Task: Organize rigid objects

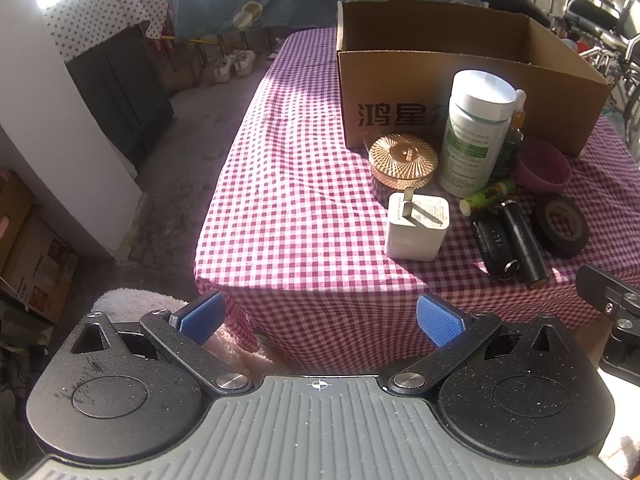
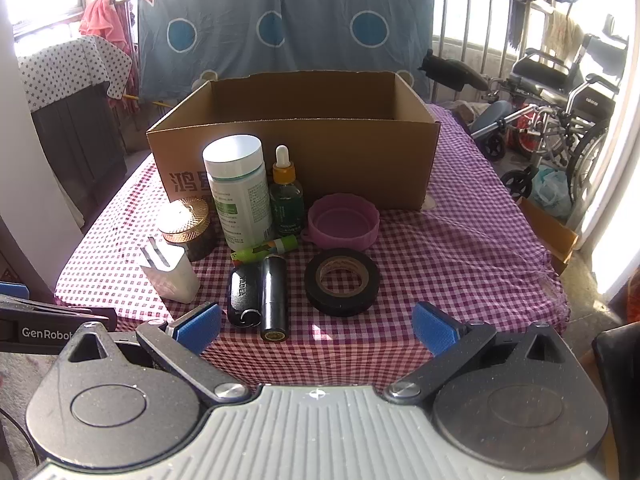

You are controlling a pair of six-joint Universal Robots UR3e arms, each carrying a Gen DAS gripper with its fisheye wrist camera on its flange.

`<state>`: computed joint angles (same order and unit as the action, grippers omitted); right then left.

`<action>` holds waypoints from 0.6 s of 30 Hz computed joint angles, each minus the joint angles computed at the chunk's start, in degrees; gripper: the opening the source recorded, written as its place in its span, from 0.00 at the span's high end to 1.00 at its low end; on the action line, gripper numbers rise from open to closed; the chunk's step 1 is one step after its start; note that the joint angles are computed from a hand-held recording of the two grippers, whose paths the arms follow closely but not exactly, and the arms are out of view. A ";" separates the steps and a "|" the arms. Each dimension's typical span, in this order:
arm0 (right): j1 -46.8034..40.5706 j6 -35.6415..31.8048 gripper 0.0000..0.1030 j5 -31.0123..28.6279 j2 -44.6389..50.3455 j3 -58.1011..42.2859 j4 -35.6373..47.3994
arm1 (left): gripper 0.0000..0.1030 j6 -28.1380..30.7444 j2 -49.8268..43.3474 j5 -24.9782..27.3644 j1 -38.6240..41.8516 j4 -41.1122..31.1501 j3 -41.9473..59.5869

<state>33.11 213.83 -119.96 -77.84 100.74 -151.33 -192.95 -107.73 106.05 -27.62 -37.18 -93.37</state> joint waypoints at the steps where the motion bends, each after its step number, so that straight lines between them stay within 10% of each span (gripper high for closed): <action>1: -0.01 0.01 0.00 0.04 0.01 0.04 -0.10 | 0.01 0.03 -0.01 0.00 0.00 -0.07 0.03; 18: -0.73 0.61 0.00 -1.77 -2.41 6.72 -9.76 | 0.01 3.18 0.22 -5.05 0.64 2.32 -1.01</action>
